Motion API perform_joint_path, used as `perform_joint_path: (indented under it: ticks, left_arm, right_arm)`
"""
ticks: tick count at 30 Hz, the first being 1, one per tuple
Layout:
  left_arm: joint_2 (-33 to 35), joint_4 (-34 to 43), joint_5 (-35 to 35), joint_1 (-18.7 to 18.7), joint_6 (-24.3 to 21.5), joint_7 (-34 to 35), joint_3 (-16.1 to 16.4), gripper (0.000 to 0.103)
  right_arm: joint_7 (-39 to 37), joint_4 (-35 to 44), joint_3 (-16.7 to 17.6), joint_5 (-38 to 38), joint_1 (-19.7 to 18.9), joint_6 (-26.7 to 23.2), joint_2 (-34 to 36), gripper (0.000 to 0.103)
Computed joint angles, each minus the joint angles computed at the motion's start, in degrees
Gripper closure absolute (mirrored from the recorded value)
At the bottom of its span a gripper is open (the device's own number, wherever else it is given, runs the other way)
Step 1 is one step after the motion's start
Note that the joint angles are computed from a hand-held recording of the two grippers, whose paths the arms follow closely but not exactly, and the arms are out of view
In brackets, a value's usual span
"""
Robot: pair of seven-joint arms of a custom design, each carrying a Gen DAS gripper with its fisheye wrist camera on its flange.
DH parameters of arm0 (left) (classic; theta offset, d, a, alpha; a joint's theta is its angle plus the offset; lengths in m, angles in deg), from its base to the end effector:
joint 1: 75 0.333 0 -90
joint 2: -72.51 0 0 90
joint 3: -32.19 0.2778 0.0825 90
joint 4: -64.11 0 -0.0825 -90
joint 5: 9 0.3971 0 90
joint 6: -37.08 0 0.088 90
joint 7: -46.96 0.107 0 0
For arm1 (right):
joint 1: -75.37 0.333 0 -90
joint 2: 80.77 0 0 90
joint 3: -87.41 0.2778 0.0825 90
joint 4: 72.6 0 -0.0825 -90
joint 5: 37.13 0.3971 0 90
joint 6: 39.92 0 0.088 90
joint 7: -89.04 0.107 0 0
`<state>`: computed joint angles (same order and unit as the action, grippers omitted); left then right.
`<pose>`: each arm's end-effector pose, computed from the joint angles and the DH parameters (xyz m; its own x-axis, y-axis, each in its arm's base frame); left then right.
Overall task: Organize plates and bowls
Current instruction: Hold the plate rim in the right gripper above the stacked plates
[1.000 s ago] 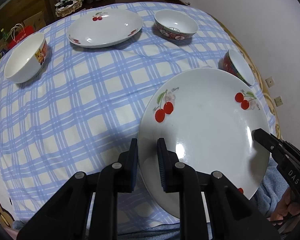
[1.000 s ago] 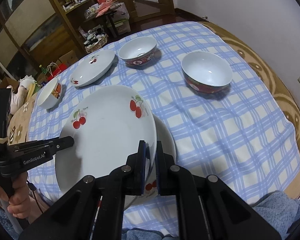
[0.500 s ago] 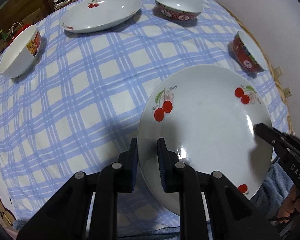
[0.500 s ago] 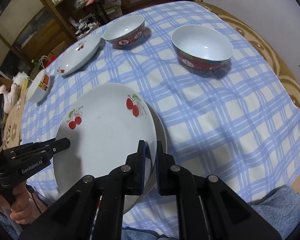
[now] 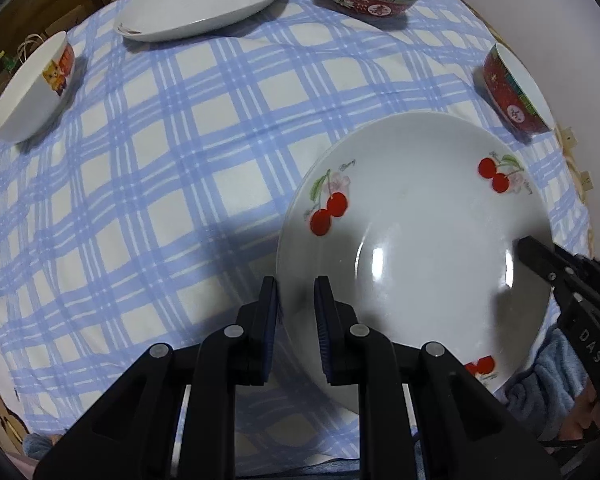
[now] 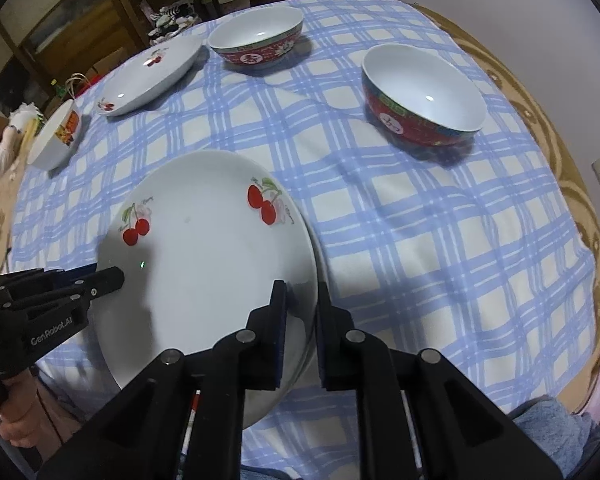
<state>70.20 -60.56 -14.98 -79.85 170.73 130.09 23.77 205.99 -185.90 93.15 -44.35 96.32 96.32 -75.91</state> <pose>0.5428 -0.1300 0.3832 -0.0568 -0.9929 0.1046 -0.9827 0.0372 -0.1814 0.5475 0.2727 0.4141 0.0786 -0.9958 -0.0476 -0.9457 -0.0594 -0.3196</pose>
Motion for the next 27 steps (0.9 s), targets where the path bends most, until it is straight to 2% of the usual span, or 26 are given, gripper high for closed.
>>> perform_joint_path:
  ticks: [15,22,27]
  left_arm:
    - [1.0,1.0,2.2,-0.1,-0.6,-1.1,-0.2,0.085]
    - [-0.3,0.8,5.6,-0.6,-0.2,-1.8,-0.6,0.085]
    - [1.1,2.0,4.4,-0.4,-1.0,-2.1,-0.2,0.085]
  right_arm:
    - [2.2,1.0,-0.1,-3.1,0.6,-1.5,0.5,0.089]
    - [2.6,1.6,0.0,-3.4,0.7,-3.5,0.9,0.089]
    - [2.6,2.0,0.0,-3.8,0.8,-3.9,1.2,0.089]
